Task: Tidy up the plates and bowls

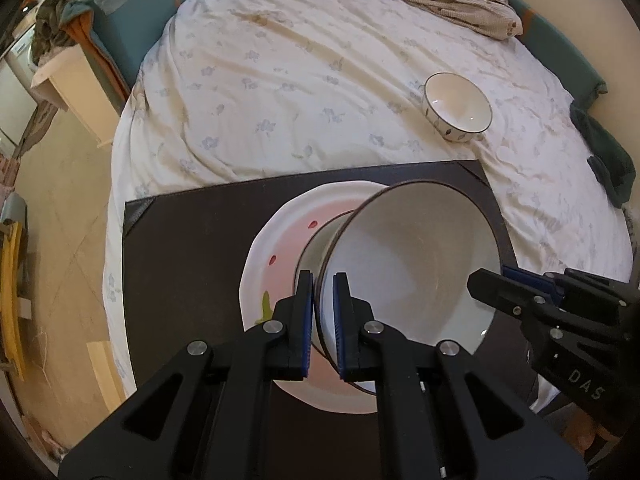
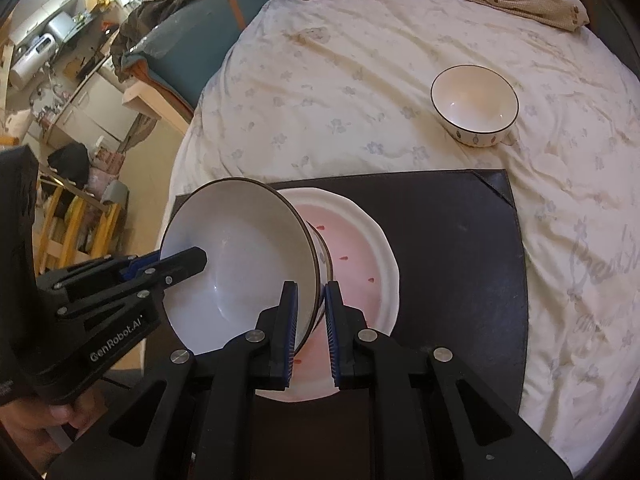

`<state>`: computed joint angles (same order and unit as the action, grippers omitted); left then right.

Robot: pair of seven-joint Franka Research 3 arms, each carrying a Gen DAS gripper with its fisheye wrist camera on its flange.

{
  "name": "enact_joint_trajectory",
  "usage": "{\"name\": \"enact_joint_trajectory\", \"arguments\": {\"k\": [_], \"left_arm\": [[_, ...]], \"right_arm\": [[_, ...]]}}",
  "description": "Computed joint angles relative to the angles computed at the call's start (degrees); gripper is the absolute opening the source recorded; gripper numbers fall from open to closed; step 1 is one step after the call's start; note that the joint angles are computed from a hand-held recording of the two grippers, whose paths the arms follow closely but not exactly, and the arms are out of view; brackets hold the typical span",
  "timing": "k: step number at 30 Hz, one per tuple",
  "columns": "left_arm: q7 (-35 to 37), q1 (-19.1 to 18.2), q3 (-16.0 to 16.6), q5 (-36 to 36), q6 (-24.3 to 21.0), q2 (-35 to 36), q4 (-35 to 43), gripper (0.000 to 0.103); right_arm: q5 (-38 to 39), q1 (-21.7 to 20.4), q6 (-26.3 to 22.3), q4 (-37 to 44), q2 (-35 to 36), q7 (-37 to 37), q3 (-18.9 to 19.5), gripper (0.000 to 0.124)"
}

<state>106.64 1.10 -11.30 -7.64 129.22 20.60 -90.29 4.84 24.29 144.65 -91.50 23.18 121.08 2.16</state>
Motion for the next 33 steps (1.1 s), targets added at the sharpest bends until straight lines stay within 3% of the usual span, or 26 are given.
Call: {"name": "enact_joint_trajectory", "arguments": {"k": [12, 20, 25, 28, 33], "left_arm": [[-1.24, -0.26, 0.21, 1.25, 0.81, 0.48, 0.33, 0.007], [-1.19, 0.72, -0.14, -0.85, -0.67, 1.21, 1.86, 0.008], [-1.32, 1.85, -0.46, -3.55, -2.07, 1.74, 3.1, 0.008], [-1.28, 2.49, -0.66, -5.41, -2.62, 1.92, 3.49, 0.008], [-0.61, 2.62, -0.82, -6.65, -1.14, 1.72, 3.0, 0.008]], "right_arm": [[-0.56, 0.27, -4.34, 3.94, 3.14, -0.06, -0.42, 0.015], [1.18, -0.6, -4.55, 4.47, 3.73, -0.64, 0.31, 0.018], [4.43, -1.73, -3.01, 2.81, 2.75, -2.14, 1.13, 0.019], [6.17, -2.2, 0.35, 0.27, 1.21, -2.06, 1.09, 0.019], [8.77, -3.04, 2.96, -1.5, 0.2, -2.17, 1.51, 0.018]]}}
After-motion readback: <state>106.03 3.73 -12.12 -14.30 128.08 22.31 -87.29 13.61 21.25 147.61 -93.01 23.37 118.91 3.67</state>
